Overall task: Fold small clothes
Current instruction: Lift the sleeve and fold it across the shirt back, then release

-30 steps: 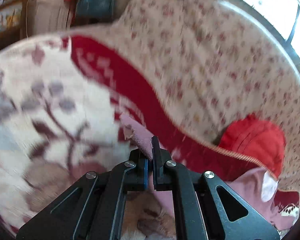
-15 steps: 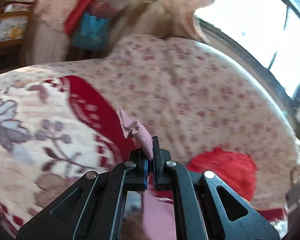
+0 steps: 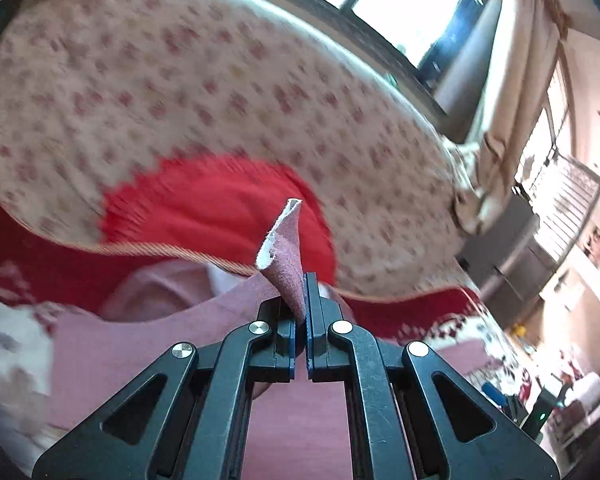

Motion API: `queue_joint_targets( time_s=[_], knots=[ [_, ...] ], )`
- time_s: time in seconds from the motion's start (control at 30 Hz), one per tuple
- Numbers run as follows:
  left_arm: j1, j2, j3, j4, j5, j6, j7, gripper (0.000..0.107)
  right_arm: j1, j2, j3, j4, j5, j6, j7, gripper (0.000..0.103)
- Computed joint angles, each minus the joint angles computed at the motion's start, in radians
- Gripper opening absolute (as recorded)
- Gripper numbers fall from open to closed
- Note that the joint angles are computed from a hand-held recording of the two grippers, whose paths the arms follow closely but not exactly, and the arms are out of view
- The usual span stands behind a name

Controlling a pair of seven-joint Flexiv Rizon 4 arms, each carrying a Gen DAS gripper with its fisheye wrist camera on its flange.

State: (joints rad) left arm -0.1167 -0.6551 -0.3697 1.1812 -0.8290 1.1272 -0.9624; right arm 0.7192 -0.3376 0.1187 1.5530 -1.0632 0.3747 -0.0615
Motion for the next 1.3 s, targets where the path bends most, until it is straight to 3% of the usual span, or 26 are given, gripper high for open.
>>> queue_joint_targets(
  time_s=[0.27, 0.43, 0.5, 0.63, 0.67, 0.73, 0.77, 0.87, 1.0, 1.07, 1.13, 1.2, 1.3],
  knots=[
    [-0.107, -0.113, 0.026, -0.022, 0.119, -0.079, -0.097, 0.002, -0.034, 0.044, 0.017, 0.056, 0.046, -0.009, 0.088, 0.097],
    [-0.118, -0.172, 0.037, -0.084, 0.175, -0.175, -0.142, 0.002, -0.046, 0.023, 0.014, 0.037, 0.046, 0.031, 0.085, 0.097],
    [-0.102, -0.171, 0.016, -0.079, 0.163, -0.224, -0.126, 0.005, -0.053, 0.001, 0.003, 0.017, 0.03, 0.087, 0.08, 0.097],
    [-0.07, -0.123, 0.002, -0.024, 0.133, -0.298, -0.079, 0.008, -0.108, -0.072, -0.028, -0.04, 0.063, 0.365, 0.09, 0.097],
    [-0.064, -0.099, 0.014, -0.009, 0.134, -0.306, -0.073, 0.008, -0.135, -0.097, -0.035, -0.049, 0.09, 0.491, 0.114, 0.097],
    [-0.053, -0.075, 0.046, -0.01, 0.136, -0.324, -0.096, 0.008, -0.164, -0.156, -0.037, -0.088, 0.177, 0.634, 0.102, 0.09],
    [-0.044, -0.069, 0.053, -0.009, 0.131, -0.329, -0.101, 0.008, -0.178, -0.193, -0.023, -0.121, 0.244, 0.668, 0.071, 0.086],
    [-0.04, -0.064, 0.145, -0.066, 0.206, -0.331, -0.196, 0.023, -0.242, -0.286, 0.068, -0.186, 0.472, 0.78, -0.024, 0.075],
    [-0.019, -0.065, 0.184, -0.063, 0.265, -0.196, -0.259, 0.026, -0.31, -0.368, 0.196, -0.233, 0.699, 0.899, -0.113, 0.076],
    [-0.01, -0.067, 0.201, -0.033, 0.28, -0.126, -0.308, 0.029, -0.31, -0.379, 0.204, -0.247, 0.739, 0.915, -0.139, 0.076],
    [-0.014, -0.082, 0.257, -0.062, 0.344, -0.17, -0.455, 0.029, -0.329, -0.4, 0.251, -0.271, 0.794, 0.931, -0.197, 0.076],
    [0.015, -0.091, 0.228, -0.058, 0.311, -0.181, -0.495, 0.029, -0.345, -0.423, 0.297, -0.315, 0.828, 0.892, -0.269, 0.076],
    [0.021, -0.101, 0.245, -0.075, 0.345, -0.19, -0.576, 0.029, -0.361, -0.465, 0.356, -0.393, 0.885, 0.84, -0.366, 0.076]
  ],
)
